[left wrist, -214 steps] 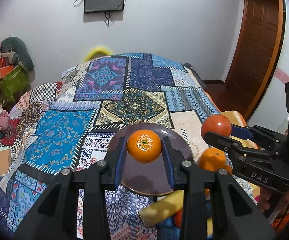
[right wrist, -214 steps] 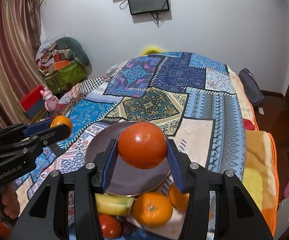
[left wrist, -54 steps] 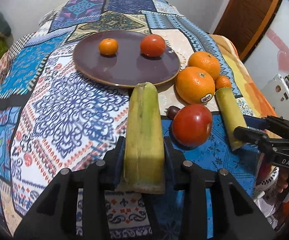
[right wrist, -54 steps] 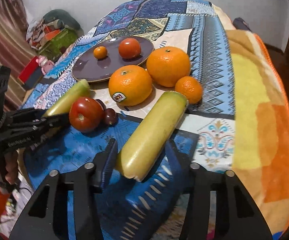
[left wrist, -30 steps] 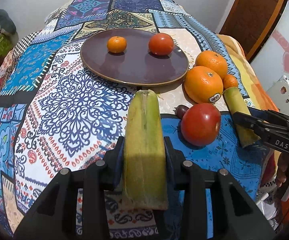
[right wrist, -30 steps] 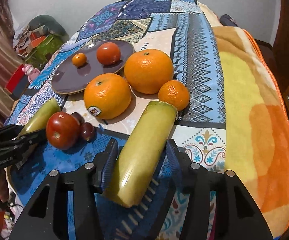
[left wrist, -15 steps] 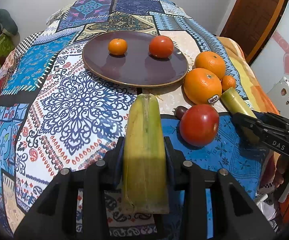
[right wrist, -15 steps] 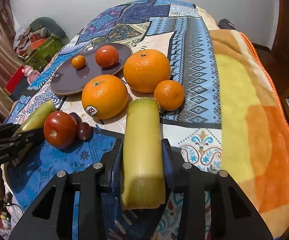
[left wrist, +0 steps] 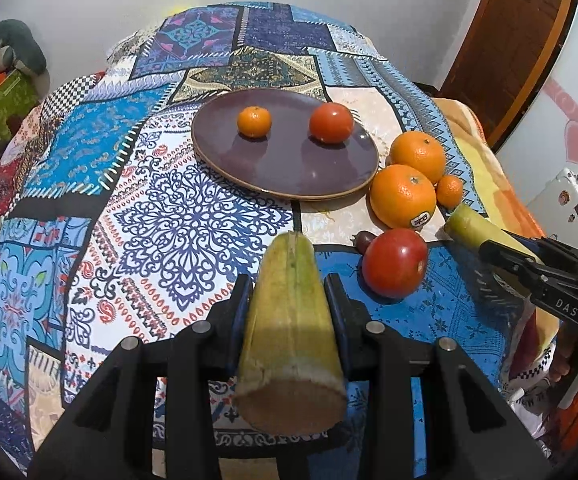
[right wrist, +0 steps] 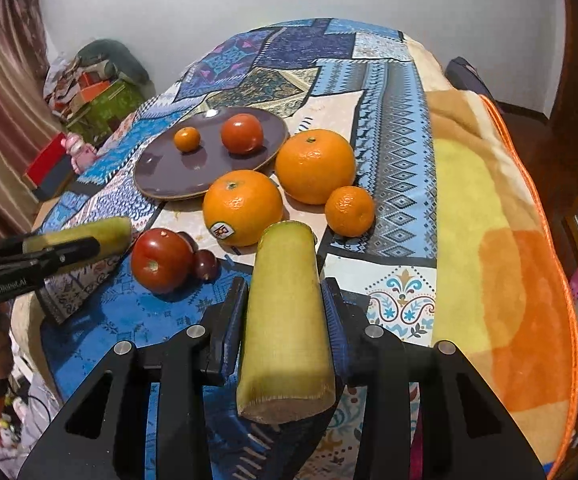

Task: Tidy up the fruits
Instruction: 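Lift and carry the corn cob and yellow cylinder over the purple plate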

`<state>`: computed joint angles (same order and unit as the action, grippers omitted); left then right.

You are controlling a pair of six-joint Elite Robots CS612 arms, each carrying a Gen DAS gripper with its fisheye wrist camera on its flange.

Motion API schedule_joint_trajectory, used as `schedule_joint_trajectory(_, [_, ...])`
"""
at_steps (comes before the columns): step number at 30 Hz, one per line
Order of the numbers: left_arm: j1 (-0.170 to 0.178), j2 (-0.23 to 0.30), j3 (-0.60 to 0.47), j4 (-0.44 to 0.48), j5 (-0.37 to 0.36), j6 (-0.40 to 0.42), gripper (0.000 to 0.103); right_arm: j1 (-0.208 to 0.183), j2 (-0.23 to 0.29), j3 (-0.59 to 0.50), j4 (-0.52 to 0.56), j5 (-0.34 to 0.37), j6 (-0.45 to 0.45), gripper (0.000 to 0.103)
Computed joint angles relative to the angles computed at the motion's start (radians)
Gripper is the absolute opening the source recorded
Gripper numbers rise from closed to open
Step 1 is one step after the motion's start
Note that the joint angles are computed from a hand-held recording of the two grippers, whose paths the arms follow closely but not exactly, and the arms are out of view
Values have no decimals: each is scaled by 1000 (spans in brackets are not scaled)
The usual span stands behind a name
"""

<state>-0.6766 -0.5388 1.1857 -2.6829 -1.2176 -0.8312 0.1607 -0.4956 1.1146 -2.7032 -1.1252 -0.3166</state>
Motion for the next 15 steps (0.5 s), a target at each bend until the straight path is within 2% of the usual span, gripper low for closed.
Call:
schedule_joint_trajectory(6, [-1,-9,14,23,-17,23,36,4,12,-22,94,-20,-56,35])
schedule_joint_trajectory(11, [0,0,1,82,-46,35,36,4,14,-35,132,-21,-73,37])
schedule_joint_trajectory(15, [4,9,-14,88,-60,38,36,11,28,-57,162,-47,-92,37])
